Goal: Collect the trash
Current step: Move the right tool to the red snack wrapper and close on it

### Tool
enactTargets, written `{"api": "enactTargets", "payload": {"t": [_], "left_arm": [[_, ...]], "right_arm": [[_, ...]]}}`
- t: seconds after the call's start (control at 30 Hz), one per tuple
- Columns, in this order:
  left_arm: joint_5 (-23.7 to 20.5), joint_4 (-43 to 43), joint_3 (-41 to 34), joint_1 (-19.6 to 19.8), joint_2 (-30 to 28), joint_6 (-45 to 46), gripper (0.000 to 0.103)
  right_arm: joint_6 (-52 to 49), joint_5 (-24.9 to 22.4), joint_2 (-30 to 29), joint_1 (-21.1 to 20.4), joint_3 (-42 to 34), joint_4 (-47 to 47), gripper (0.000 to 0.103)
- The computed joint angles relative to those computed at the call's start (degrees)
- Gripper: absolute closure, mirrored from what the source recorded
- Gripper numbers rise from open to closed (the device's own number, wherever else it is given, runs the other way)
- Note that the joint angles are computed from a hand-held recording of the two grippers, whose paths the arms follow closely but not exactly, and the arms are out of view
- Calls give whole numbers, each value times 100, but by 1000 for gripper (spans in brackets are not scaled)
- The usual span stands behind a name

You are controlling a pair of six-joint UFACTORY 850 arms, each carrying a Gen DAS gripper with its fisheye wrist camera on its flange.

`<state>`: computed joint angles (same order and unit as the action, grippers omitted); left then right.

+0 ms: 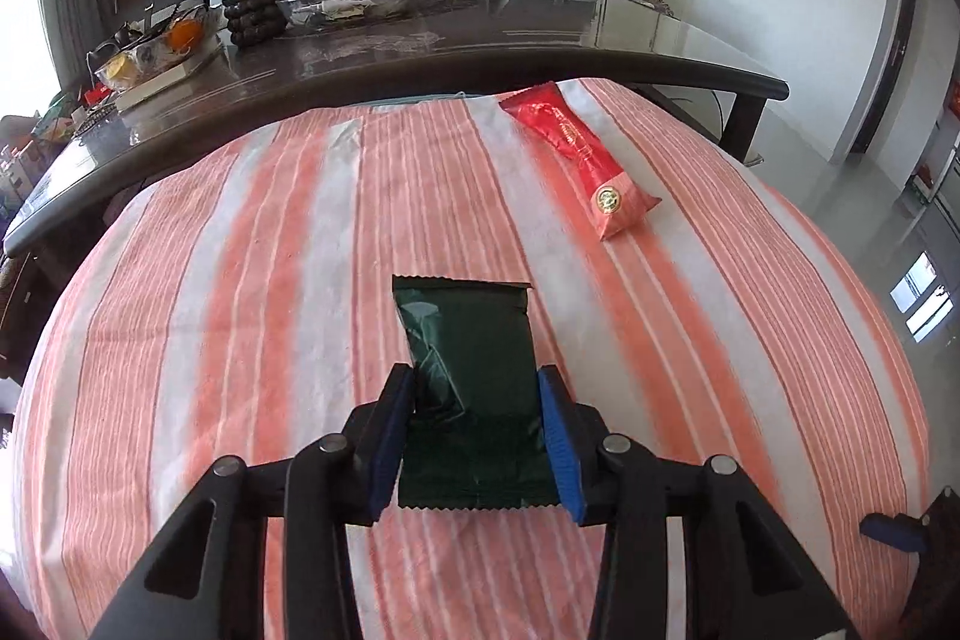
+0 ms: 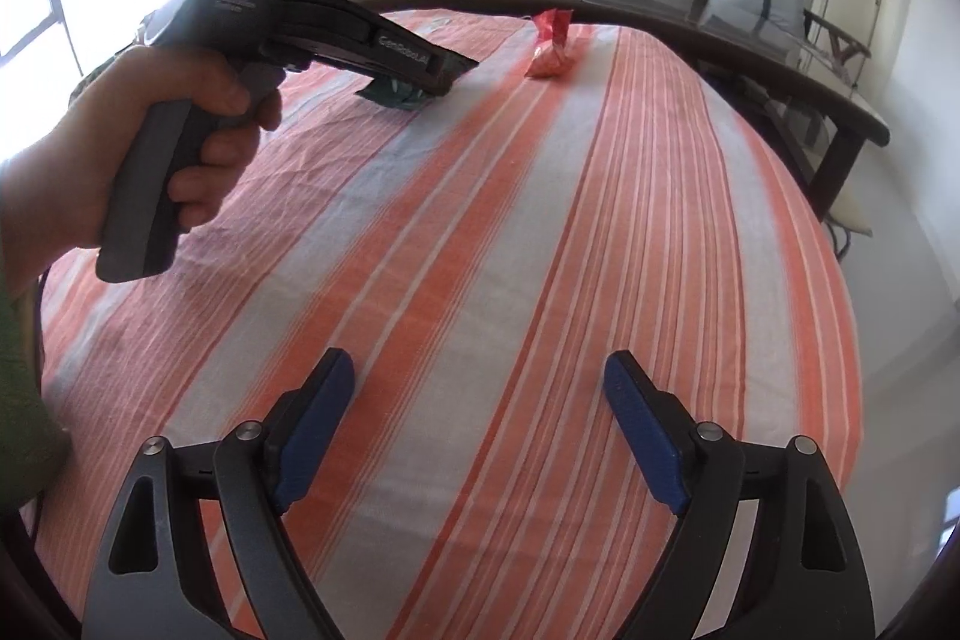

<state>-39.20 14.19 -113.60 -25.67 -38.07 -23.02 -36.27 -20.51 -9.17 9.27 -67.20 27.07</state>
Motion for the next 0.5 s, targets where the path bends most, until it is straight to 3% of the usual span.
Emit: {"api": "enactTargets", "payload": {"t": [0.2,0.37,0.4,0.5], "left_arm": [[372,276,1680,197,1219,-356,61],[680,381,2463,225,1733,-547,56],[691,376,2517,217,1752,-517,54],[676,689,2638,150,1754,-781,36]], "right_arm": [[114,13,-4,15,-6,-94,16],[90,-8,-11,5,-14,-52,15],[50,-27,-10,1,-14,-14,15],[-178,-149,-31,-34,-52,191,12]]}}
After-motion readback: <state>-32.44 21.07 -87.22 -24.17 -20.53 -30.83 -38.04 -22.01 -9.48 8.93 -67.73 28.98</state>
